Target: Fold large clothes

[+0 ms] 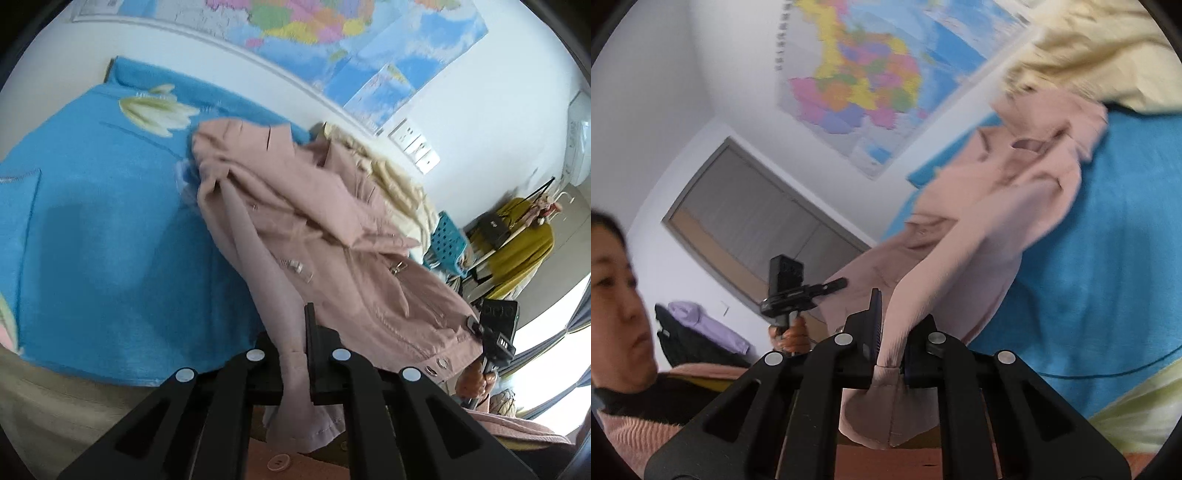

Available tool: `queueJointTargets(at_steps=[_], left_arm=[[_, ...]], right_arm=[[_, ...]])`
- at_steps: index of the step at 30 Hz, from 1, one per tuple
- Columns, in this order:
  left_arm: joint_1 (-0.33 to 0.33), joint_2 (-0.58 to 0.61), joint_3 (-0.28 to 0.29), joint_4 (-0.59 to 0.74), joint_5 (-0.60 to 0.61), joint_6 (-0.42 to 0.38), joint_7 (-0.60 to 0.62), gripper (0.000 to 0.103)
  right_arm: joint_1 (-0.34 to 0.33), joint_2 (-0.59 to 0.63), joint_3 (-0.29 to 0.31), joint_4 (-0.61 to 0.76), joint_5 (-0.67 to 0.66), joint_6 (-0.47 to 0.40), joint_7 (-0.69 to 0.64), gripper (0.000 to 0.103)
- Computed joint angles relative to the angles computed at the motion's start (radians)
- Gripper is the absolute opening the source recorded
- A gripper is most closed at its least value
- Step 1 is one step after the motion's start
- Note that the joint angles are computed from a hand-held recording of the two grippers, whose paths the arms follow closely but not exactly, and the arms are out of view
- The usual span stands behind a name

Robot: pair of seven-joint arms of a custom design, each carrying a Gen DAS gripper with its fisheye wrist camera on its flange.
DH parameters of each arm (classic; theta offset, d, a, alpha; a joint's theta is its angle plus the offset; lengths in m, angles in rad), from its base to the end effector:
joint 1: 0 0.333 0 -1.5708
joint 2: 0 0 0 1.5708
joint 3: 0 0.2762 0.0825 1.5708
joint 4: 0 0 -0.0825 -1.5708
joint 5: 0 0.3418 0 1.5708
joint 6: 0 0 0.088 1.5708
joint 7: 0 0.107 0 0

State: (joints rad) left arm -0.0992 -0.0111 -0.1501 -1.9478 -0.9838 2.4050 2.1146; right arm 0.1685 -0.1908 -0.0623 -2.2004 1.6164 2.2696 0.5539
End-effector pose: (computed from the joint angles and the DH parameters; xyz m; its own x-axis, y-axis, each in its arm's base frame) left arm 0.5374 -0.1429 0.5118 -0.3369 -0.7336 0.5902 -0.8507 -0.0315 -0.5247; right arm 0.4916 0.0765 0.4926 0.4083 -0.4724 -0.7811 -0.7561 0.3044 -0.5793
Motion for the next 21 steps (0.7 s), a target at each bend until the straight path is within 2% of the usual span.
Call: queueJointTargets(at_steps=[3, 5, 9, 10, 11, 12, 13, 15, 16, 18, 21], left_arm=[[0.007, 0.009, 0.005, 0.012, 0.010, -0.013, -0.009, 0.005], [0.008, 0.040, 0.001, 0.037, 0.078, -0.012, -0.070, 0.006], [0.010, 0.117, -0.014, 0.077, 0.226, -0.009, -0.169, 0.015], [0.015, 0.130, -0.017, 0.081, 0.247, -0.015, -0.180, 0.019], [0.017, 0.144, -0.018, 0.087, 0.280, -0.014, -0.205, 0.031], [0.015, 0.150, -0.016, 0.087, 0.348, -0.004, -0.248, 0.040], [0.004, 0.154, -0.012, 0.086, 0.444, 0.022, -0.311, 0.041], [0.007, 0.158, -0.010, 0.092, 0.532, 0.062, -0.364, 0.042], [0.013, 0.159, -0.013, 0.104, 0.545, 0.080, -0.366, 0.045], [0.024, 0.170, -0.025, 0.136, 0.548, 0.119, -0.326, 0.057], [0.000, 0.242, -0.035, 0.265, 0.675, 0.164, -0.322, 0.067]], right_arm=[[-0.002, 0.005, -0.002, 0.003, -0.009, -0.006, 0.022, 0.009], [-0.006, 0.025, 0.001, 0.012, -0.035, 0.013, 0.056, 0.009], [-0.020, 0.063, 0.005, 0.008, -0.103, 0.021, 0.118, 0.011], [-0.023, 0.073, 0.007, 0.008, -0.127, 0.023, 0.144, 0.018], [-0.025, 0.075, 0.016, 0.004, -0.178, 0.058, 0.193, 0.025], [-0.025, 0.075, 0.025, 0.001, -0.243, 0.096, 0.251, 0.044], [-0.028, 0.072, 0.032, -0.004, -0.329, 0.132, 0.324, 0.064], [-0.034, 0.040, 0.047, -0.027, -0.525, 0.232, 0.474, 0.068], [-0.033, 0.027, 0.042, -0.033, -0.571, 0.249, 0.507, 0.068], [-0.037, -0.001, 0.039, -0.031, -0.689, 0.311, 0.582, 0.068], [-0.020, 0.043, 0.049, 0.069, -0.874, 0.380, 0.623, 0.068]])
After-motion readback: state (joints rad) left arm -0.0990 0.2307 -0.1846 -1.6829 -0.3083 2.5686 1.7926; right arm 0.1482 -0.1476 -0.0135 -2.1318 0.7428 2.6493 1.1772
